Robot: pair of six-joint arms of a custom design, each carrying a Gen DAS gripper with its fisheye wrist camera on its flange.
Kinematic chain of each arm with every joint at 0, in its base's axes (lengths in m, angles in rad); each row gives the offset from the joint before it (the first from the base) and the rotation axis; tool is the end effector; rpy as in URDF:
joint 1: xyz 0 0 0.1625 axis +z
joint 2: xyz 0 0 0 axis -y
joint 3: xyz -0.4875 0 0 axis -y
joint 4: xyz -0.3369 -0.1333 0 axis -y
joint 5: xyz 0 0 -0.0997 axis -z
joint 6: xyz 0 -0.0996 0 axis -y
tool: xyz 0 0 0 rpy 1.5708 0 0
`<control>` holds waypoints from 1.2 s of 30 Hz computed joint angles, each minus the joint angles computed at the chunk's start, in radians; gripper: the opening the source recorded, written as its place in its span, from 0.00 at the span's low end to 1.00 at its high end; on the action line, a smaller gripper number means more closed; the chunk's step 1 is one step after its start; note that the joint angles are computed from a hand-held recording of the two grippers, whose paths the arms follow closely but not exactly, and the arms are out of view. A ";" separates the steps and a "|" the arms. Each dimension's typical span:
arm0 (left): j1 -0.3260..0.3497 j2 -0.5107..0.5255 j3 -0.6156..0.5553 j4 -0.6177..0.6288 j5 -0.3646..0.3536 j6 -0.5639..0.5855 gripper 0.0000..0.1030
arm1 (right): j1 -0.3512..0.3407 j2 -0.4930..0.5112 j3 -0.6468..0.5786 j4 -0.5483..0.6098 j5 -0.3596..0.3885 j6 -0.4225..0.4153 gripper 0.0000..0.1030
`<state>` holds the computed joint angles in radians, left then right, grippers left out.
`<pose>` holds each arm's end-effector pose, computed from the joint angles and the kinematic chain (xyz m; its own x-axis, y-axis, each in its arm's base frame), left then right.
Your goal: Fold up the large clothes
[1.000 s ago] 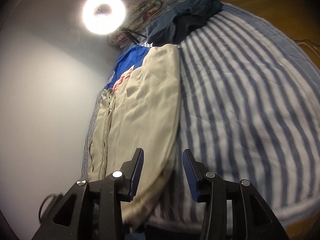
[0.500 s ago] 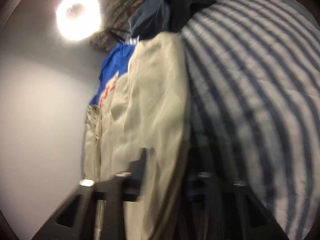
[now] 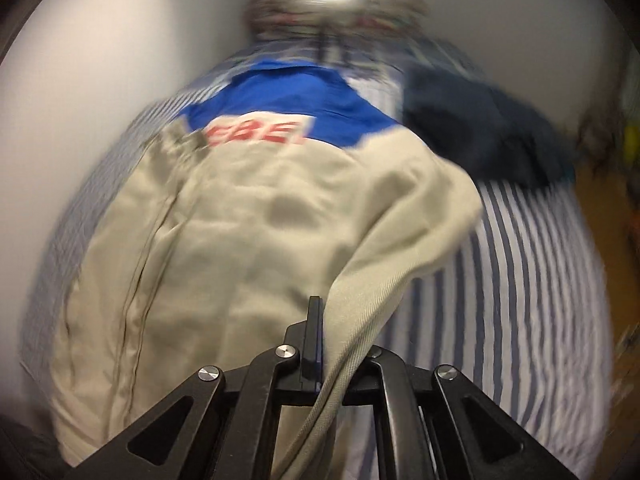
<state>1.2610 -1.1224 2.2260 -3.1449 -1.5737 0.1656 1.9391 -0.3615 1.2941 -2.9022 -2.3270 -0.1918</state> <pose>-0.0249 -0.5140 0.2574 -0.8942 0.4419 -0.0722 0.4250 0.7868 -0.4476 0.3402 -0.7012 0.0363 -0.6971 -0.1770 0.6947 -0.4734 0.8414 -0.2607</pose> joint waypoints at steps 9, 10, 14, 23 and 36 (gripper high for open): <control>0.105 -0.063 0.011 -0.028 0.036 -0.086 0.06 | 0.078 0.274 -0.365 0.213 -0.058 -0.206 0.02; 0.115 -0.061 0.005 -0.022 0.044 -0.099 0.06 | 0.073 0.308 -0.413 0.264 -0.072 -0.206 0.02; 0.145 -0.051 -0.009 -0.004 0.059 -0.131 0.06 | 0.059 0.315 -0.405 0.254 -0.041 -0.232 0.11; 0.151 -0.047 0.012 -0.010 0.057 -0.096 0.05 | -0.043 0.008 -0.053 0.089 0.446 -0.027 0.29; 0.160 -0.032 -0.010 0.019 0.057 -0.069 0.05 | -0.108 0.160 -0.444 0.241 0.370 0.169 0.36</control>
<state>1.4209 -1.1545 2.2162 -3.1257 -1.5169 0.0969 1.8312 -0.2017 0.8501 -2.6614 -1.9570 -0.0225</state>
